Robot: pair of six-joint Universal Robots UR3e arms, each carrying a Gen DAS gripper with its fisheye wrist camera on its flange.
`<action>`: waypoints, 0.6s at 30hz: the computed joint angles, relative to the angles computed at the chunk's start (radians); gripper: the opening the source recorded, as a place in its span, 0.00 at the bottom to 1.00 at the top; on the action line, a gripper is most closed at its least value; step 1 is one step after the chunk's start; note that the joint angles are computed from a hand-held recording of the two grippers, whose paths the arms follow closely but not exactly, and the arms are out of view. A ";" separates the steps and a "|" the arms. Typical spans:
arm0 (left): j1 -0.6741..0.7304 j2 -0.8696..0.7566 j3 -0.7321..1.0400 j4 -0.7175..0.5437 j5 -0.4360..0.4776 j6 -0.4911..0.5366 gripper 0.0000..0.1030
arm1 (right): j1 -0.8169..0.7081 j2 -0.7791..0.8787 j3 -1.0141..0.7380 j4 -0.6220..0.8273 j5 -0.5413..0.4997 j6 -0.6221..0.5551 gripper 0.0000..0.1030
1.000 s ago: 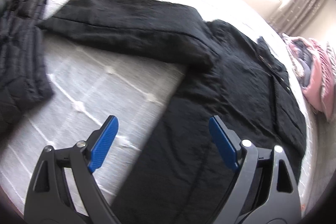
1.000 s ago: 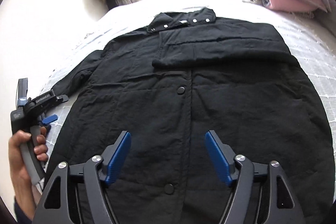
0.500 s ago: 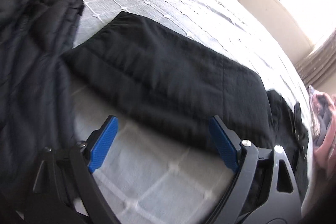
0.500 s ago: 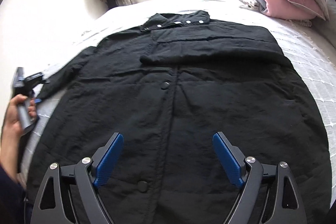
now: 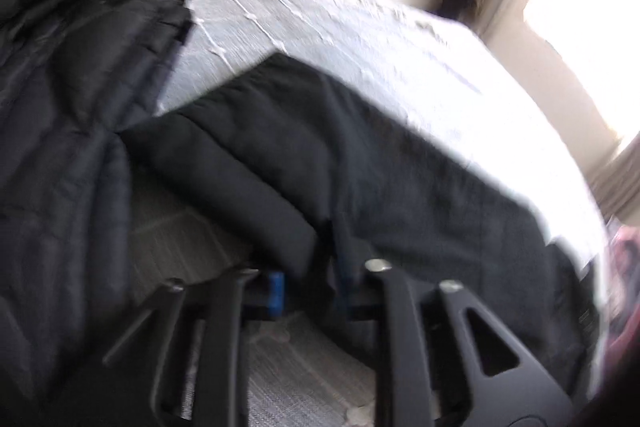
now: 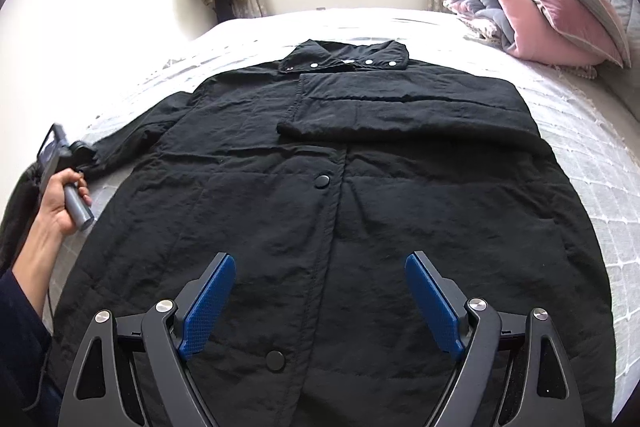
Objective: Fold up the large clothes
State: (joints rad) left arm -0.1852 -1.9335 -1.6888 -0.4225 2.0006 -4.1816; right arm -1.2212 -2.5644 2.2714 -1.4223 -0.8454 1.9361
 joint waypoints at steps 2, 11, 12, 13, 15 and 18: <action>-0.019 0.012 -0.016 0.064 0.051 0.016 0.13 | -0.019 0.077 -0.052 0.098 0.014 -0.026 0.86; -0.118 0.063 0.085 0.098 0.207 0.135 0.09 | -0.116 0.064 -0.110 0.258 0.042 -0.126 0.86; -0.134 0.059 0.106 0.107 0.230 0.159 0.09 | -0.115 0.074 -0.117 0.266 0.041 -0.129 0.86; -0.149 0.059 0.124 0.124 0.247 0.192 0.09 | -0.118 0.078 -0.122 0.275 0.039 -0.135 0.86; -0.162 0.051 0.156 0.158 0.248 0.235 0.08 | -0.111 0.087 -0.121 0.263 0.034 -0.126 0.86; -0.212 0.023 0.223 0.187 0.279 0.301 0.08 | -0.096 0.115 -0.124 0.240 0.030 -0.101 0.86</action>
State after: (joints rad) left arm -0.3976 -1.9108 -1.4656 -0.2356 2.2793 -3.8807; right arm -1.3175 -2.4490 2.1469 -1.1827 -0.8158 1.8354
